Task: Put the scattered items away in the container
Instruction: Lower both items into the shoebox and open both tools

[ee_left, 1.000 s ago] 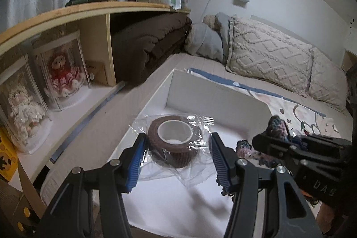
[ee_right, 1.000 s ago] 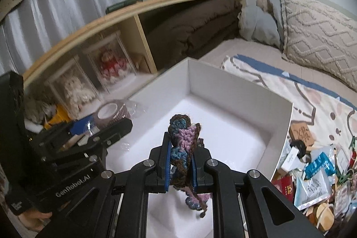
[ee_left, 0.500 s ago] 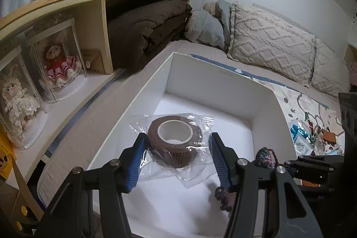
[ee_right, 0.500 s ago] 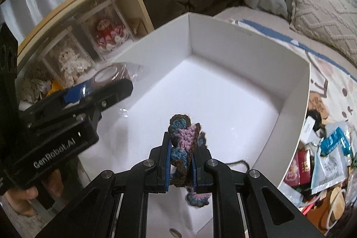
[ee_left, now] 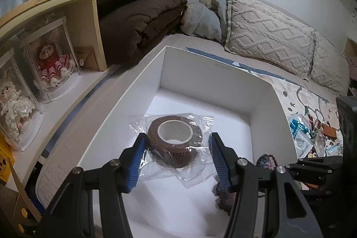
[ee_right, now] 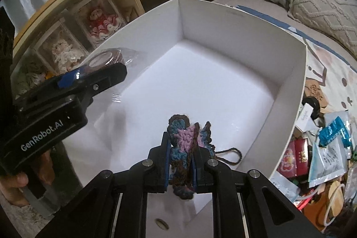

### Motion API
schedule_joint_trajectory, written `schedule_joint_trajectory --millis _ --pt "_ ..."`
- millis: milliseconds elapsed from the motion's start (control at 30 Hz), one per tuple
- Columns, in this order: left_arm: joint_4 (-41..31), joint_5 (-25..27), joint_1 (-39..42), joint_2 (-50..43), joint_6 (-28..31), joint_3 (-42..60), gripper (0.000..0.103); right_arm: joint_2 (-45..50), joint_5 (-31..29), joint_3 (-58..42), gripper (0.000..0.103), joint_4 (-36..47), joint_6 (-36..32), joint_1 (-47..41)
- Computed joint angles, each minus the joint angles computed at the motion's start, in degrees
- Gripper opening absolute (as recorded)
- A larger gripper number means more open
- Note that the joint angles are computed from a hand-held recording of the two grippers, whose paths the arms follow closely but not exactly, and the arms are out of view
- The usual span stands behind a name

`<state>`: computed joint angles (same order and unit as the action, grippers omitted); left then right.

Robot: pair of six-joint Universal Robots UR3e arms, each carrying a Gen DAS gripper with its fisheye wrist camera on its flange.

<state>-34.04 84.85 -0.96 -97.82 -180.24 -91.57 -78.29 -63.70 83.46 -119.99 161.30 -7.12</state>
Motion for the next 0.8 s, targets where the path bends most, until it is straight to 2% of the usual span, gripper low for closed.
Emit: schedule_joint_trajectory --millis 133,167,200,267,300,533,667,800 --pt "-0.81 -1.75 0.88 0.46 -0.62 0.00 0.056 -0.72 1.70 0.75 0.016 1.48 -1.72 -1.02" --pt "-0.96 -1.79 0.99 0.59 -0.80 0.00 0.056 -1.24 2.14 1.60 0.023 0.81 -1.99 -1.25" --pt "-1.09 -1.72 1.07 0.70 -0.89 0.04 0.056 -1.77 2.24 2.46 0.032 0.00 -2.21 -1.33" --pt "-1.22 -1.71 1.24 1.04 -1.05 -0.04 0.056 -2.87 2.37 3.82 0.081 -1.49 -2.82 -1.29" --pt "-1.24 -1.78 1.34 1.31 -1.20 -0.17 0.056 -3.42 2.49 4.41 0.087 -2.05 -3.06 -1.30" --pt "-2.10 -0.77 0.06 1.05 -0.51 0.87 0.057 -5.17 4.13 5.33 0.088 -3.41 -2.69 -2.87" --pt "-4.21 -0.44 -1.46 -0.73 0.61 3.19 0.057 -5.75 3.71 5.88 0.098 -4.30 -2.39 -3.46" --pt "-7.63 0.05 -2.67 -3.05 2.02 6.69 0.057 -5.38 2.49 5.40 0.098 -4.05 -2.67 -3.05"
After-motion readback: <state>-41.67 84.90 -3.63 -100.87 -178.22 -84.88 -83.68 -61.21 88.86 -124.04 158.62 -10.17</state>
